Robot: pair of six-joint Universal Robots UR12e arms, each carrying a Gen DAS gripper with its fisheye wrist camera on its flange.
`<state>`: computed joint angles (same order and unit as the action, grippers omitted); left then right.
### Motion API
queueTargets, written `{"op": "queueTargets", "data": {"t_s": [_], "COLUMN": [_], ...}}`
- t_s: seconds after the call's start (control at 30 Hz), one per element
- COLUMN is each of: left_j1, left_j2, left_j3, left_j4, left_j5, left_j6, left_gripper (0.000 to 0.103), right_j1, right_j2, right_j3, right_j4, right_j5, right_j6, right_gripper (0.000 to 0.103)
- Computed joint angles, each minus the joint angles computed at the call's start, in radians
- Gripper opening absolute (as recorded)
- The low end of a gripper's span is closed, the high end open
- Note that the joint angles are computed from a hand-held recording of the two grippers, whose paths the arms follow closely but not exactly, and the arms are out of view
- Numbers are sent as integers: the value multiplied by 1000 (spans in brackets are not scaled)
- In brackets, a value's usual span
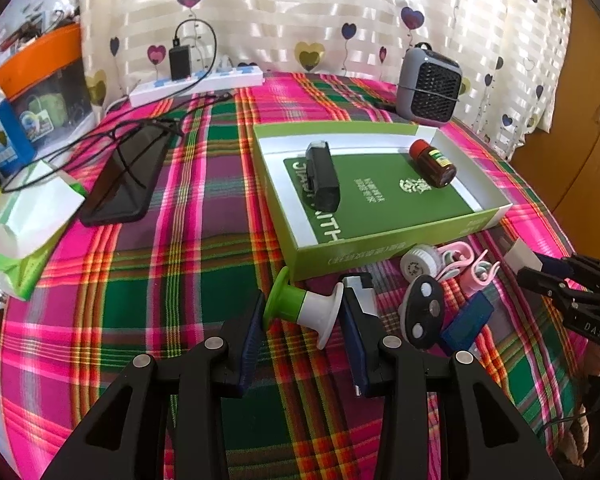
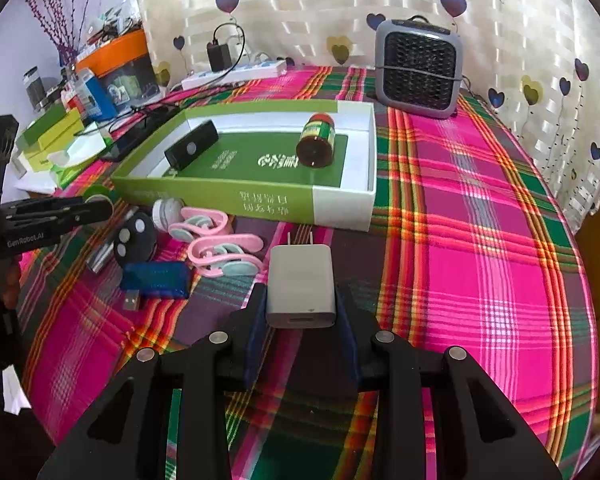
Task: Organize rigid objects
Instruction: 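Grasp the green-and-white spool with the left tool while the right tool grasps the white charger cube, then carry the spool with the left tool while the right tool carries the charger over the box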
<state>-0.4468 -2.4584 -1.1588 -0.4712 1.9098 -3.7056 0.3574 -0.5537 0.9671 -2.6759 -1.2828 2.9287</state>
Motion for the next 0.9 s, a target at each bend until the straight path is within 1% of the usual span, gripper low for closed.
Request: {"op": "queueTargets", "data": {"t_s": [0.23,0.47,0.7,0.9], "left_j1": [-6,-5,-1,3], "left_j2": [11,7,-13,-35], "left_j3": [3,25,69,114], "left_j4": [17,19,16,-16], "left_j5": [25,25,10,9], "left_j6": [27,36,56,58], "left_gripper": [36,36,36,36], "right_j1": [-3,1,13,25], "right_j2": [-8,0,32,77], "right_j3": [-1,-33,-115,-214], "right_j4": [-28,-34,3,68], "right_j5": [13,32,27,25], "right_j6": [17,35,49,51], "right_gripper": [35,35,35,35]}}
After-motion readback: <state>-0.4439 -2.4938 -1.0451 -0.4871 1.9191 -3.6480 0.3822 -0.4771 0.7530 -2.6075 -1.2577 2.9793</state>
